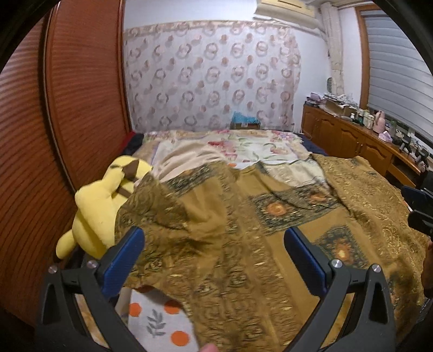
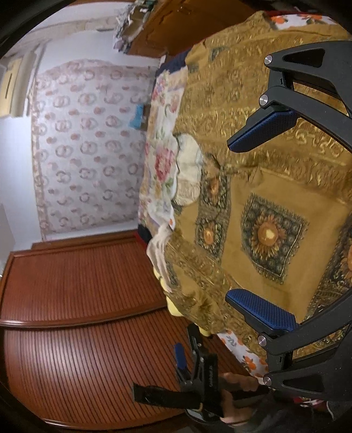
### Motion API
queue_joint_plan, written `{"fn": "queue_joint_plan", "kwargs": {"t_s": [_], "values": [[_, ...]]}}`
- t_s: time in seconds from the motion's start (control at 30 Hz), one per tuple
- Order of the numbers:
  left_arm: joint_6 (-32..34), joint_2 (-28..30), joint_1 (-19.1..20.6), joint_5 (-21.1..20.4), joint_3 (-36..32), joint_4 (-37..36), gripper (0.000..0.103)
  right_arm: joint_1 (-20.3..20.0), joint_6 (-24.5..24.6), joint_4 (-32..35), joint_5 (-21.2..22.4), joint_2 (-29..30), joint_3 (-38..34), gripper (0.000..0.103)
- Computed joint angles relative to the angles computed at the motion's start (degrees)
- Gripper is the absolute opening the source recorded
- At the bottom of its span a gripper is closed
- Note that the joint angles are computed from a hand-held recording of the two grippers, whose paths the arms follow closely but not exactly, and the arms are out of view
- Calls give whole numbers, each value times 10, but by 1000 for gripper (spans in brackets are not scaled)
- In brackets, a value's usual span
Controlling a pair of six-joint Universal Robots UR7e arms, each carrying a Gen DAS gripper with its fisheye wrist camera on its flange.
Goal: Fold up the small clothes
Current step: 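Move the left tool to the shirt edge beside the yellow plush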
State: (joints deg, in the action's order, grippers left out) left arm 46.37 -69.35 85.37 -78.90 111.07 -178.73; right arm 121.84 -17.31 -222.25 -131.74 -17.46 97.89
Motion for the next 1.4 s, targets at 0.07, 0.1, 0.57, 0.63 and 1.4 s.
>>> {"fn": "queue_joint_plan", "kwargs": {"t_s": [0.07, 0.1, 0.57, 0.63, 1.4], "values": [[-4, 7, 7, 2, -14, 11, 103, -3, 7, 19, 10, 1, -5, 103], [-5, 10, 12, 0, -22, 18, 103, -5, 8, 28, 14, 2, -8, 103], [-62, 81, 58, -18, -198, 163, 82, -16, 17, 92, 33, 16, -29, 102], [-77, 97, 63, -13, -232, 197, 81, -18, 19, 92, 34, 16, -28, 103], [-30, 141, 80, 1, -284, 231, 12, -21, 31, 98, 38, 14, -20, 102]]}}
